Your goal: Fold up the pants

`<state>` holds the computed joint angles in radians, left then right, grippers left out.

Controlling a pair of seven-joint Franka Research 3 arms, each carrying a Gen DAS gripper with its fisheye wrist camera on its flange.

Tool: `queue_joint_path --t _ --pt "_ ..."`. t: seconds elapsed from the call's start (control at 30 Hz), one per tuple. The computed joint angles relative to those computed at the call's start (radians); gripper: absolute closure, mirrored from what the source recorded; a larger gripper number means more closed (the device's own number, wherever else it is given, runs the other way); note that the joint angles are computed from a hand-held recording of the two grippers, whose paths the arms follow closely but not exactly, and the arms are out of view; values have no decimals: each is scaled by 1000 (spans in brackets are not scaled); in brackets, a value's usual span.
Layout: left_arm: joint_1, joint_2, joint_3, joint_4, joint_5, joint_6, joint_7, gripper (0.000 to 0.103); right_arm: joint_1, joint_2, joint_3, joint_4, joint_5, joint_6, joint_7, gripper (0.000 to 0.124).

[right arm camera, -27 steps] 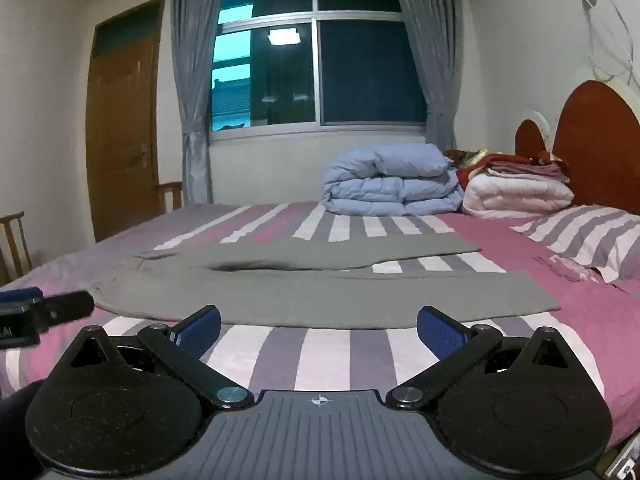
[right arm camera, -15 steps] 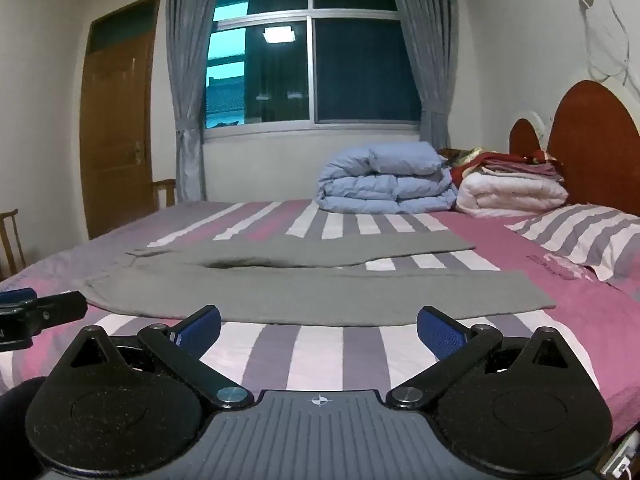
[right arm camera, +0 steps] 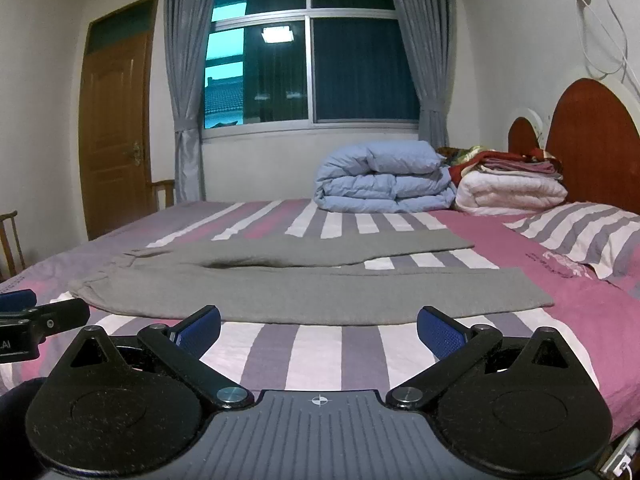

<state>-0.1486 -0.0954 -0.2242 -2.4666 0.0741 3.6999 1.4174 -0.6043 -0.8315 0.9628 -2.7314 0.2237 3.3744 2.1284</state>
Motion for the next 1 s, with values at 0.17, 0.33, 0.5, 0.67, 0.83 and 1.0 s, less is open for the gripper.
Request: queue_joint_path --t 0.17,0.33,0.5,0.67,0.83,1.0 --pt "-1 2 1 0 1 2 -3 6 1 0 -1 0 -3 -1 1 21" --pt "-4 3 -11 -4 -43 10 29 6 4 0 -6 -1 -5 -1 -2 21" --pt "-8 2 -13 -9 -61 16 42 6 3 -1 -5 0 -4 -2 0 21" --pt "-11 2 -10 -9 -61 16 42 6 5 0 -8 1 -7 -5 -1 21" --pt "-11 1 -10 -10 -63 17 44 6 5 -1 -8 2 -8 -6 -1 21" --pt "-11 1 -9 -9 -60 15 40 6 4 -1 -7 1 -9 -6 0 21"
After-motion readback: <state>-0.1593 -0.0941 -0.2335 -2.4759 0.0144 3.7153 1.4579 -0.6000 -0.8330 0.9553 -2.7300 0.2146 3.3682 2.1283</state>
